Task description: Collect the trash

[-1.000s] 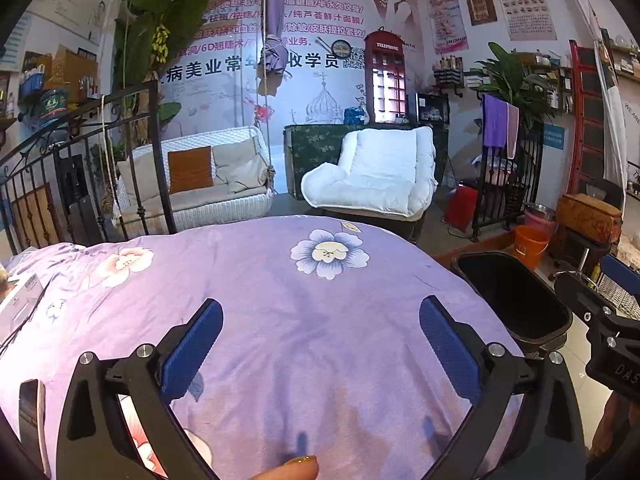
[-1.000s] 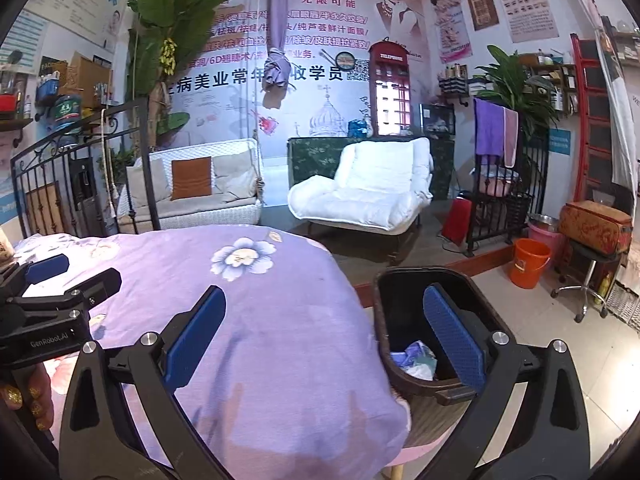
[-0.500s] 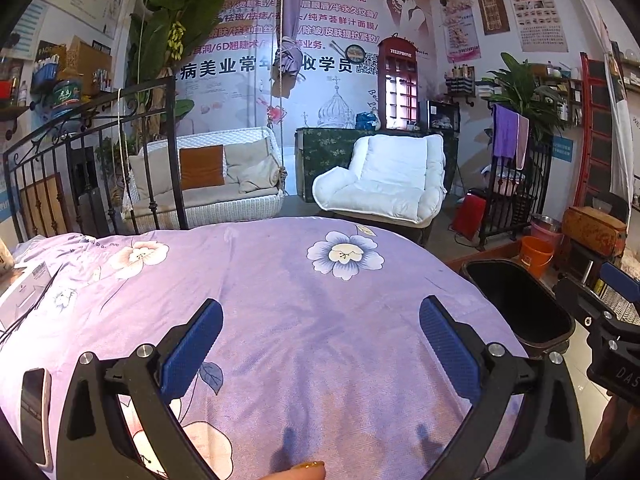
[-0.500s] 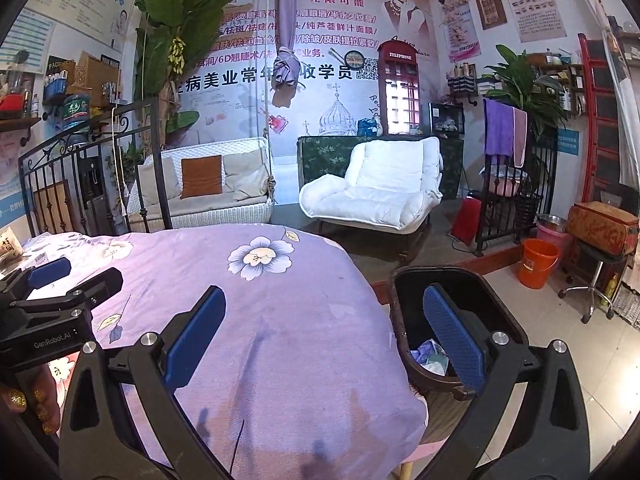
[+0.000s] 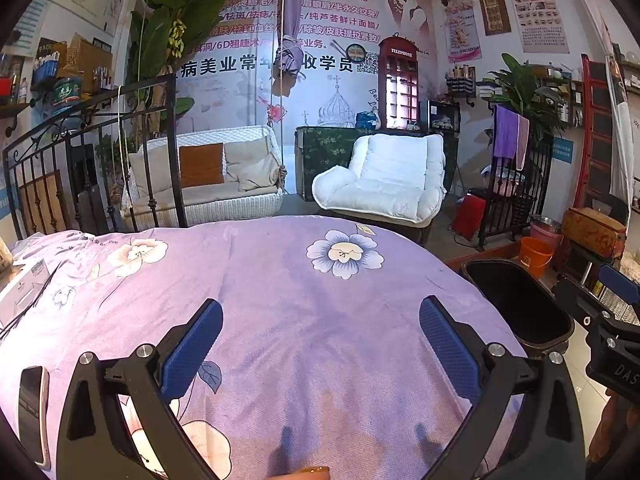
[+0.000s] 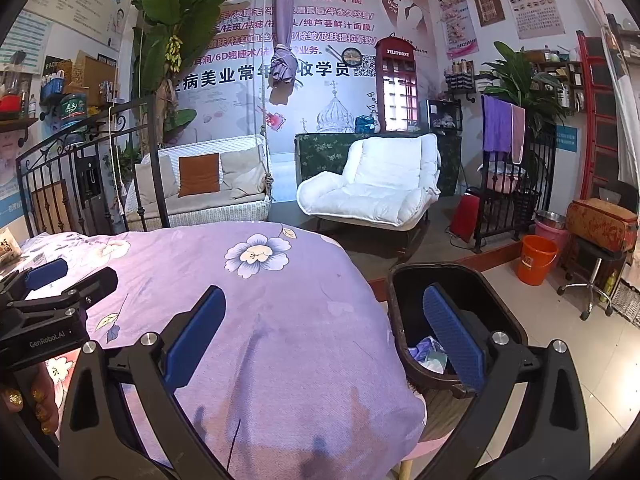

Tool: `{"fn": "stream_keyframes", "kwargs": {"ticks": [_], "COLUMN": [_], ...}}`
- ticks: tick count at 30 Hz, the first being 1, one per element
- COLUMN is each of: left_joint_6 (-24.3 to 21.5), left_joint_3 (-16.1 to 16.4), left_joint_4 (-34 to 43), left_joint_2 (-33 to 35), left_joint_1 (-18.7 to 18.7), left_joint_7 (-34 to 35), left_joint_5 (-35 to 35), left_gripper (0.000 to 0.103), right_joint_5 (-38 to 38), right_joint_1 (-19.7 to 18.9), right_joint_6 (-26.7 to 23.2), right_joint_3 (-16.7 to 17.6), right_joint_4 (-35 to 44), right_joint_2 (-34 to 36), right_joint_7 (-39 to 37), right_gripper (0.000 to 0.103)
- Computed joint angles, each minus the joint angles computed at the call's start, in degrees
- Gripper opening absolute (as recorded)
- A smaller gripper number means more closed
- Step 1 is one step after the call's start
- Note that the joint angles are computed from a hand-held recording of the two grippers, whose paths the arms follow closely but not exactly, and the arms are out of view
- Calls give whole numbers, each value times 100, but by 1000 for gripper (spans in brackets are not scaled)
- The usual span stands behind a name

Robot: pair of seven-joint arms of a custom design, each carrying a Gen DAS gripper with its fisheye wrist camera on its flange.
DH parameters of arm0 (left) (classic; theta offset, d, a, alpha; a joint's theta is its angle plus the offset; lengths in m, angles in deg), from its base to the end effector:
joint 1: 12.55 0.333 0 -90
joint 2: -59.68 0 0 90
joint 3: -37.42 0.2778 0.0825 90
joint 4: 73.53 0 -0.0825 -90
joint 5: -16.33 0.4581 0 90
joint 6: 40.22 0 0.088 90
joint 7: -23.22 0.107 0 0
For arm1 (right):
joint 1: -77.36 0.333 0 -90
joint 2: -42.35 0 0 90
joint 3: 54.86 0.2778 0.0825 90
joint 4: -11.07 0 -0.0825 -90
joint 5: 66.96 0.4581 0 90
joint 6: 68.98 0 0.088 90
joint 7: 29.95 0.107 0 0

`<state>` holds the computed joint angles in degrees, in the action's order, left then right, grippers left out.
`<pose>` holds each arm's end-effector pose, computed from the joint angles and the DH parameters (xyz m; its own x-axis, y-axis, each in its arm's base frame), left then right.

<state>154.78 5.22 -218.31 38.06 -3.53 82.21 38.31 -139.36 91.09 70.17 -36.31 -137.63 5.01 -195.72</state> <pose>0.4745 -0.2554 0.4443 -0.3863 -0.9224 -0.0041 -0.3575 0.1538 -0.9212 0.4167 0.2499 0.4485 -0.3578 -0.9324 -0.0506 -0.3069 0.1686 -0.9367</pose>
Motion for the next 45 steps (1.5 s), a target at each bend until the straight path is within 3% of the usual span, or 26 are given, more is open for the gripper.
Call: {"fn": "stream_keyframes", "kwargs": {"ticks": [45], "left_joint_6": [27], "left_joint_3": [-92], "left_joint_4": [-45], "left_joint_2": [-65], "left_joint_1": [7], "left_joint_7": [18], "left_joint_5": [-84], "left_gripper": [98], "right_joint_5": [111], "right_joint_1": [-29], "right_joint_6": [73], "right_joint_3": [7], "right_joint_4": [-115], "right_joint_2": [-163], "right_joint_7": [-77], "right_gripper": [98]}}
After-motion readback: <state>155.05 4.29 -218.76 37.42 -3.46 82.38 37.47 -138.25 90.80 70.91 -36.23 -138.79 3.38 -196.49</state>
